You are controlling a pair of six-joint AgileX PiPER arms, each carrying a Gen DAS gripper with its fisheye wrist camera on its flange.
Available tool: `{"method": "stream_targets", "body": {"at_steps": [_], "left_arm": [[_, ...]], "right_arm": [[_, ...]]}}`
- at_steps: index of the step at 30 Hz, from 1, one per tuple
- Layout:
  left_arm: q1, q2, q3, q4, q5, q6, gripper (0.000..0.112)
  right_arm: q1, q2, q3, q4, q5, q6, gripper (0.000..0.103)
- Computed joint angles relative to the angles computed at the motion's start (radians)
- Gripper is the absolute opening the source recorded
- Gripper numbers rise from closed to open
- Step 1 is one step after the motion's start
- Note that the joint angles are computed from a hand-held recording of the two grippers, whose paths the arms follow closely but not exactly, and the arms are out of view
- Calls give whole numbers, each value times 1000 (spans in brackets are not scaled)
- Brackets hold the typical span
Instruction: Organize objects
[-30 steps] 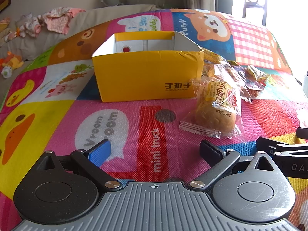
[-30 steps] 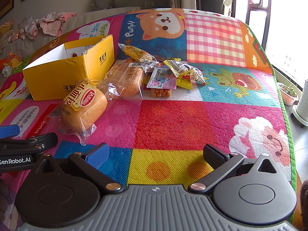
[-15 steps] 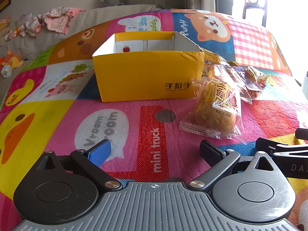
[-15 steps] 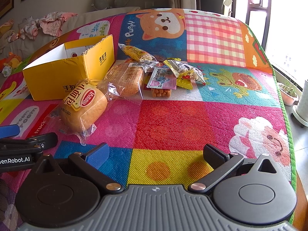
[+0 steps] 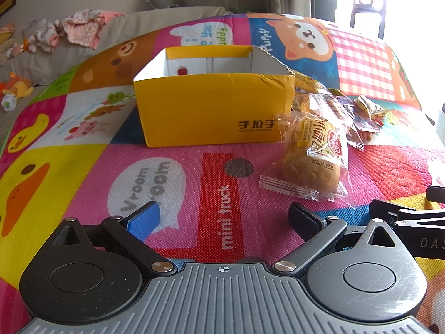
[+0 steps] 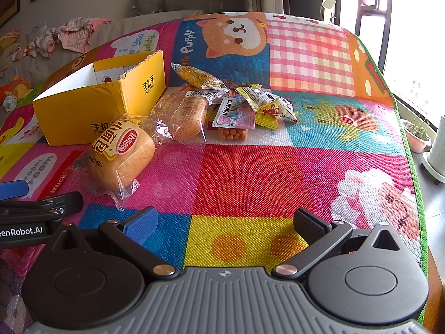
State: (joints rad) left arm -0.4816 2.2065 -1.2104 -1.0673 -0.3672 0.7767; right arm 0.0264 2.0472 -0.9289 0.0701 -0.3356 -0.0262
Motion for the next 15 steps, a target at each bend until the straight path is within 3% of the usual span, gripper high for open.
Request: {"method": "stream_targets", "body": {"at_steps": [15], "left_arm": [[2, 0, 1, 10, 2, -11, 102]], "right_arm": [[0, 0, -2, 0, 2, 0, 103]]}}
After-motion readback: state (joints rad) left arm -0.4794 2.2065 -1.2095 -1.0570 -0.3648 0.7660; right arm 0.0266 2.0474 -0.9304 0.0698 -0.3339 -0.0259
